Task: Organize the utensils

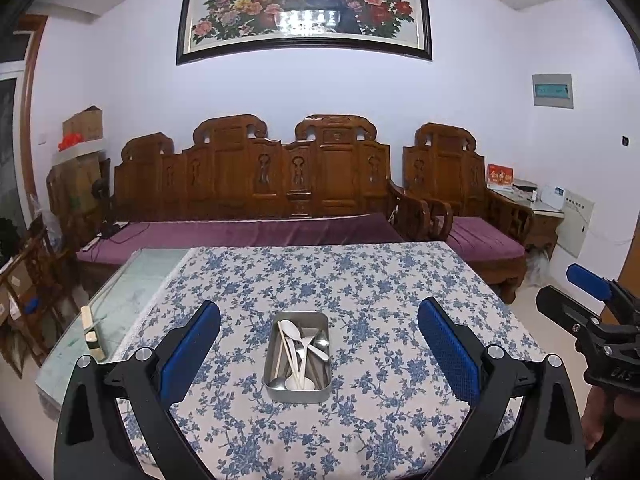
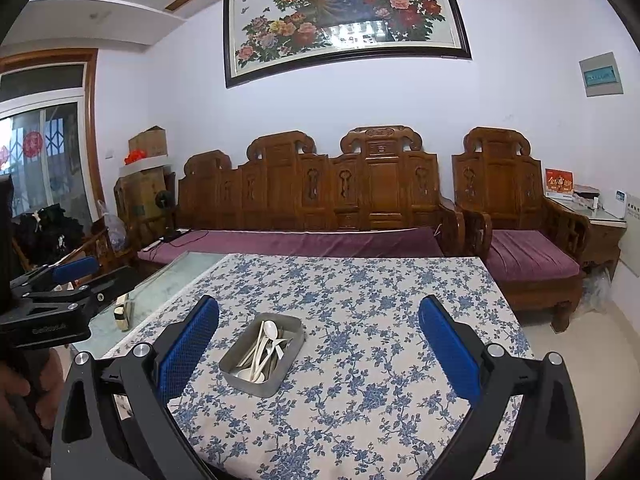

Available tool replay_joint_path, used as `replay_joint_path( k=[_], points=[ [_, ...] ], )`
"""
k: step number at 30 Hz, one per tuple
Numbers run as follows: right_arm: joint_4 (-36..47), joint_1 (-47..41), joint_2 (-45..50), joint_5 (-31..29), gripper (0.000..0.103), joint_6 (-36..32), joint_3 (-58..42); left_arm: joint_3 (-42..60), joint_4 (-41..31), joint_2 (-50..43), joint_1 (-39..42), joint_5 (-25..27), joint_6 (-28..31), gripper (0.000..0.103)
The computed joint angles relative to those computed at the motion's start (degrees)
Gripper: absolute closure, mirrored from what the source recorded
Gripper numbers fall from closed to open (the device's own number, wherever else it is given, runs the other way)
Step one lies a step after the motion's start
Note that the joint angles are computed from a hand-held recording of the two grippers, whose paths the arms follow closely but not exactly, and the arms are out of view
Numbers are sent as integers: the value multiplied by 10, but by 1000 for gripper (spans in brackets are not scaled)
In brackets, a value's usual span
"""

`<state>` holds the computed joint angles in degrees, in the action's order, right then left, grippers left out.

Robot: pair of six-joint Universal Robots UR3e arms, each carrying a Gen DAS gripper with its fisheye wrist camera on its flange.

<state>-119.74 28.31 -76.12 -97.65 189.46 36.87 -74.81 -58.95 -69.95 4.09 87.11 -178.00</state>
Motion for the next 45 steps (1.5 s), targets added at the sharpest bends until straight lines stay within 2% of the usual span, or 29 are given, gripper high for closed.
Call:
replay_joint_path(
  k=[45],
  points=[
    [-7,-2,-5,-2,2,1,12,-9,2,10,2,-6,-1,7]
  ],
)
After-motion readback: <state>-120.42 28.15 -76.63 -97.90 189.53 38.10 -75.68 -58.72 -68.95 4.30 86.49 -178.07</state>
